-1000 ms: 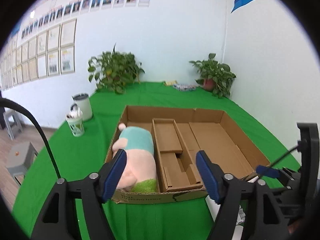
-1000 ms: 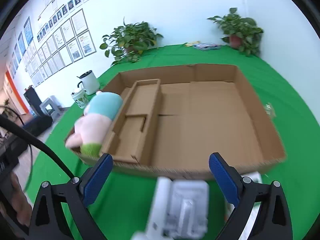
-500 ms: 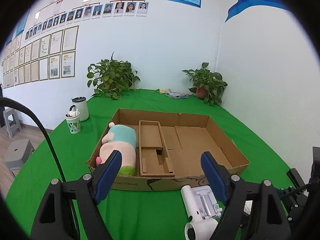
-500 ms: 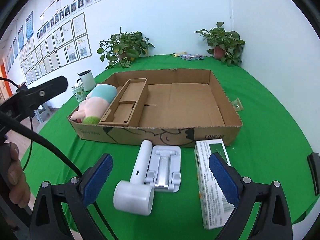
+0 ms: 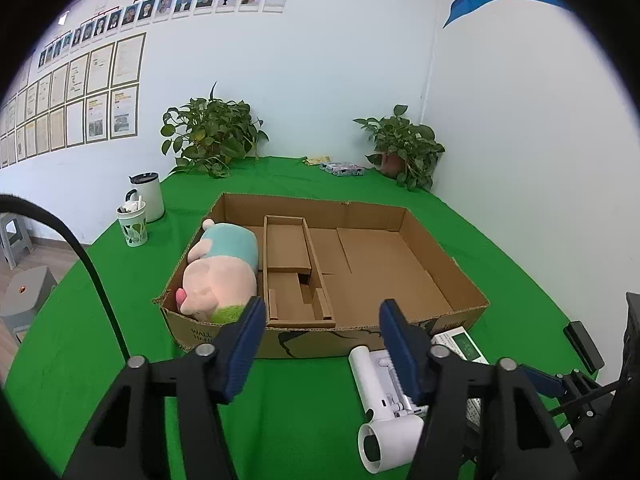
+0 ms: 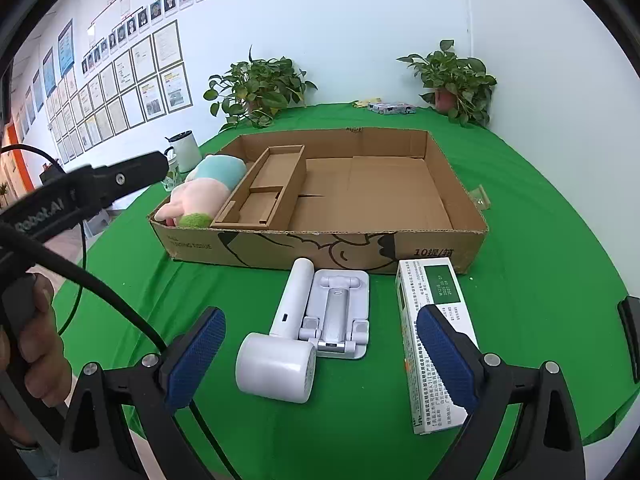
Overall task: Organize objects
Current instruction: 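Release the tray and withdraw the left tool from the box, then grasp the white handheld fan with the left gripper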
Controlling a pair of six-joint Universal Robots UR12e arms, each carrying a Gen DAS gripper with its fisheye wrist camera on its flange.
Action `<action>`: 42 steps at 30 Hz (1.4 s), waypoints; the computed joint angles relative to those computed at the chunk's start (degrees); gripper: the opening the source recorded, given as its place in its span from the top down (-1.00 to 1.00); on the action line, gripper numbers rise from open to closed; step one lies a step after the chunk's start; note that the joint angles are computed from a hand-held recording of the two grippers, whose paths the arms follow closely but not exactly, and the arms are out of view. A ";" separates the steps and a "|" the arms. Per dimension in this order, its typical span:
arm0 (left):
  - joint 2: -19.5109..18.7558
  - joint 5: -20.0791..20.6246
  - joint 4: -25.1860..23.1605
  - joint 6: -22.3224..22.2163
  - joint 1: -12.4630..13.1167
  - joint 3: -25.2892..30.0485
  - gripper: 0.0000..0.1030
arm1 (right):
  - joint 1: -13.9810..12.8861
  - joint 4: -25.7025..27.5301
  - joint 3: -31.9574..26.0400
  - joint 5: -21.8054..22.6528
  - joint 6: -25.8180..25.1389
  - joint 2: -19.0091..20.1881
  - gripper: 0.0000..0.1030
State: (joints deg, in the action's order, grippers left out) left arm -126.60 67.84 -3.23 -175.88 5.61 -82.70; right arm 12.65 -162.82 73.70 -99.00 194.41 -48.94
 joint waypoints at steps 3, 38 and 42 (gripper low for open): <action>0.06 0.56 -1.90 1.68 -0.14 -0.20 0.69 | 0.26 -0.48 -0.13 -0.80 -0.70 0.17 -0.84; -10.37 -22.64 -50.13 13.60 0.53 17.33 -0.54 | 0.30 5.41 -1.51 8.01 -5.59 3.66 -0.20; -9.74 -21.49 -50.44 15.81 0.35 15.91 -0.54 | 0.83 3.87 -0.44 6.95 -5.72 3.44 -0.06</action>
